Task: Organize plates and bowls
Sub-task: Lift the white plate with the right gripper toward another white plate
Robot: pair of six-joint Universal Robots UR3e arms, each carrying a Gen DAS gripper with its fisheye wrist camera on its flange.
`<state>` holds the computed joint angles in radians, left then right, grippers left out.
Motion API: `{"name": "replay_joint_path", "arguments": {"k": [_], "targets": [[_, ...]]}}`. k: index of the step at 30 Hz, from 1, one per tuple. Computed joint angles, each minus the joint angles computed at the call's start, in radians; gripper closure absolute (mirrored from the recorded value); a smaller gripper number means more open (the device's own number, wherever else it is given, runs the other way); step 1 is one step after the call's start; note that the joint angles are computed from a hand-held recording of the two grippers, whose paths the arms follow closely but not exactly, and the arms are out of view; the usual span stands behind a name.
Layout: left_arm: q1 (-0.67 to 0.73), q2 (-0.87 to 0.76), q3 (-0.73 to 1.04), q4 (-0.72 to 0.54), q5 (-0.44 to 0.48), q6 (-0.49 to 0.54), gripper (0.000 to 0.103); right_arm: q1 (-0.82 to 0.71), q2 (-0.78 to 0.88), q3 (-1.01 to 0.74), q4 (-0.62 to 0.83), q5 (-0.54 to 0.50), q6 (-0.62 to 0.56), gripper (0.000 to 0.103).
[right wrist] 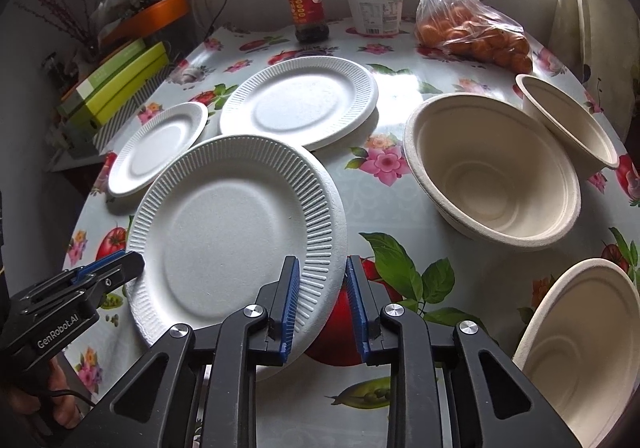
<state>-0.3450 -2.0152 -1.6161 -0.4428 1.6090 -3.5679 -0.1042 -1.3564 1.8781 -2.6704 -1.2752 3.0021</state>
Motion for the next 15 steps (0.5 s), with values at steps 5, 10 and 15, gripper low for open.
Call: {"name": "replay_joint_path", "arguments": {"k": [5, 10, 15], "targets": [[0.011, 0.028, -0.006, -0.009, 0.012, 0.009, 0.081, 0.018, 0.001, -0.035, 0.017, -0.003, 0.003, 0.079], [0.027, 0.051, 0.010, -0.033, 0.024, 0.025, 0.081, 0.043, 0.014, -0.101, 0.044, -0.001, 0.010, 0.079], [0.062, 0.087, 0.011, -0.049, 0.019, 0.037, 0.081, 0.067, 0.042, -0.202, 0.091, 0.017, 0.021, 0.079]]}}
